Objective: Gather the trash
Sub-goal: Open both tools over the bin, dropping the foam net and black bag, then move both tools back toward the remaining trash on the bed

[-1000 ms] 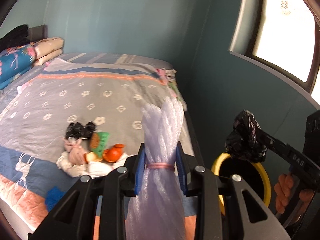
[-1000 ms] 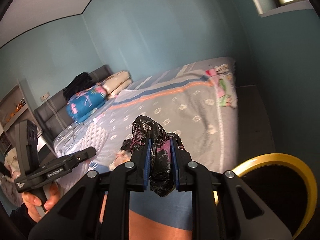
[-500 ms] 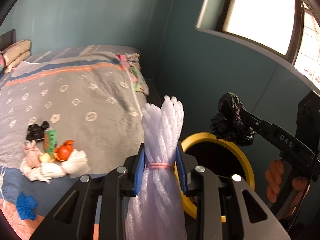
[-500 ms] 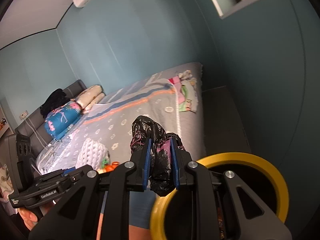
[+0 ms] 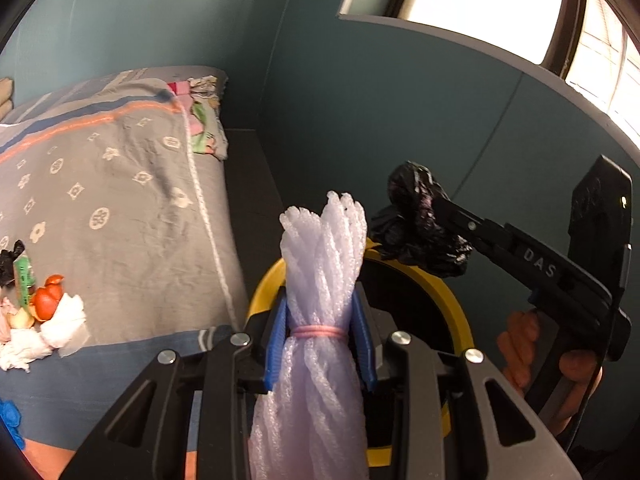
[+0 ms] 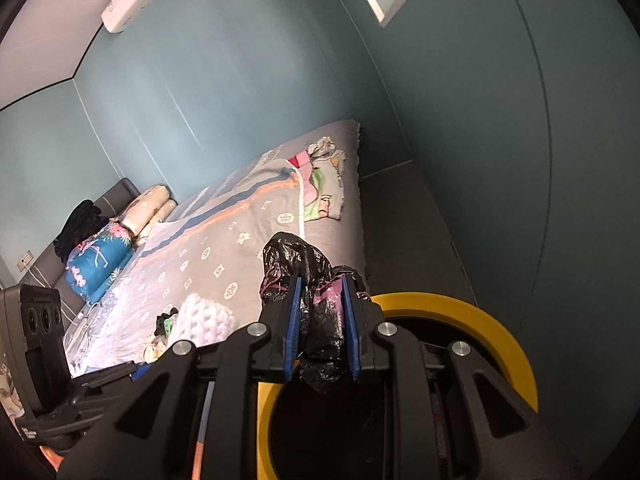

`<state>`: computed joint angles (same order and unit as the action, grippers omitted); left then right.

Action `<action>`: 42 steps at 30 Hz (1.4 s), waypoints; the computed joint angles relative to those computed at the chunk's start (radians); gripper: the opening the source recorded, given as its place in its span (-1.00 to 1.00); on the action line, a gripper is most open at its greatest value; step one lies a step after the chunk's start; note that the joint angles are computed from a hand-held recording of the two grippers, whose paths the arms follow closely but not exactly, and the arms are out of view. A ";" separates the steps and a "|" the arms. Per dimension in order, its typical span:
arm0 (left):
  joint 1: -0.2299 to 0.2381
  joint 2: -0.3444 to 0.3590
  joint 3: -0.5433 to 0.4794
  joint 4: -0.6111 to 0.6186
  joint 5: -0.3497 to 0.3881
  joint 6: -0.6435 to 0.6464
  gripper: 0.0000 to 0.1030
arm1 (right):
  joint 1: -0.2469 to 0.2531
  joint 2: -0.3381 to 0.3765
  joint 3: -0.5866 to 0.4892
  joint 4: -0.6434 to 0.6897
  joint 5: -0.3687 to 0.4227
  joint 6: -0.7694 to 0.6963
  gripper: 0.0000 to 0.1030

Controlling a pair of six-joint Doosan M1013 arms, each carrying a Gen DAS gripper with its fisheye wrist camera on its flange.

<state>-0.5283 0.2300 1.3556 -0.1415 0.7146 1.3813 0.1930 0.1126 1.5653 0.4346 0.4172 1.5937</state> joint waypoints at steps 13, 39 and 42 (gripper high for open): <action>0.009 -0.014 0.023 -0.015 -0.019 0.003 0.21 | -0.001 -0.009 0.010 -0.062 -0.025 0.109 -0.05; 0.077 -0.175 0.153 0.568 -0.042 -0.481 0.84 | 0.106 0.037 -0.121 0.038 0.040 -0.106 0.47; 0.094 -0.197 0.176 0.617 -0.021 -0.517 0.84 | 0.128 0.058 -0.154 0.041 0.068 -0.123 0.51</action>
